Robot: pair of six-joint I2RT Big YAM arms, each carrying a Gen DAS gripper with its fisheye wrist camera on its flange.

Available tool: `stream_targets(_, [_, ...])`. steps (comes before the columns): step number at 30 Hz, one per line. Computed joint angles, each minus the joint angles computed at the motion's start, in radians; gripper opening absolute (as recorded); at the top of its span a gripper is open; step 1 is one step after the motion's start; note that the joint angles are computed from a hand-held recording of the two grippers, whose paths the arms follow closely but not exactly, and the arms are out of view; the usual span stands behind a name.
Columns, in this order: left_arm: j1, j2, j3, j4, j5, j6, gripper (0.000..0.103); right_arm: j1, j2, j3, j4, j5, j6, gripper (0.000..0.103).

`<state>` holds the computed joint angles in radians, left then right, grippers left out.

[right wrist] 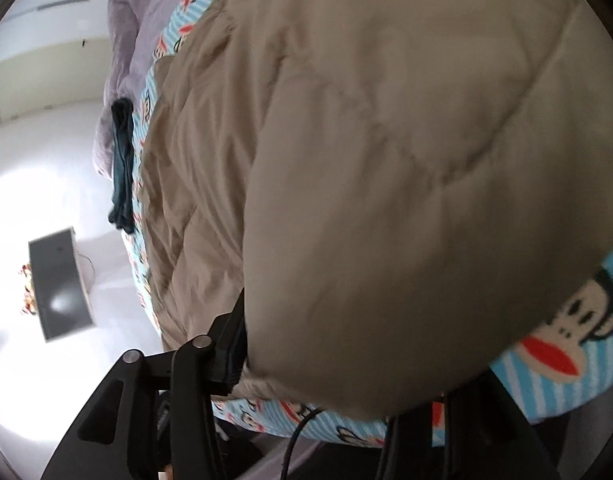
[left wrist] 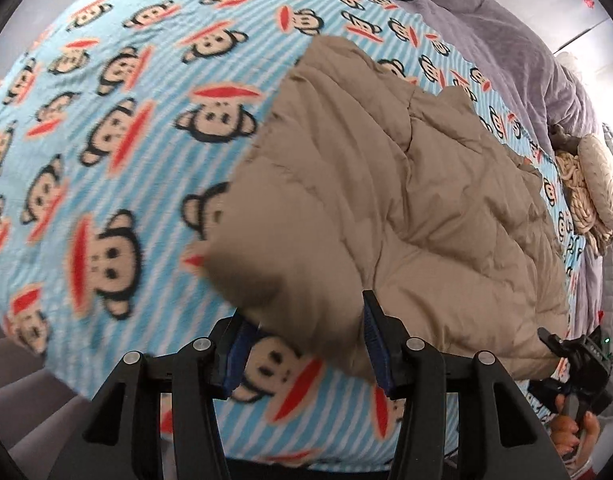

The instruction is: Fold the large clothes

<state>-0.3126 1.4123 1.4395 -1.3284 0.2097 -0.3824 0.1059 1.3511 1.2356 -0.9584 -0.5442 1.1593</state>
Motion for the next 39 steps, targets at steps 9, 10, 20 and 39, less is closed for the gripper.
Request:
stream_targets(9, [0.04, -0.029, 0.053, -0.023, -0.094, 0.049, 0.052, 0.053, -0.009, 0.116, -0.234, 0.046, -0.204, 0.057])
stream_targets(10, [0.041, -0.019, 0.06, -0.023, -0.097, 0.046, 0.052, 0.062, -0.012, 0.132, -0.265, 0.057, -0.232, 0.057])
stream_targets(20, [-0.016, 0.071, 0.123, -0.036, -0.092, 0.074, 0.053, 0.147, 0.032, 0.286, -0.409, 0.158, -0.327, 0.06])
stream_targets(39, [-0.007, 0.152, 0.19, -0.054, -0.098, 0.2, 0.096, 0.276, 0.25, 0.459, -0.349, 0.178, -0.315, 0.096])
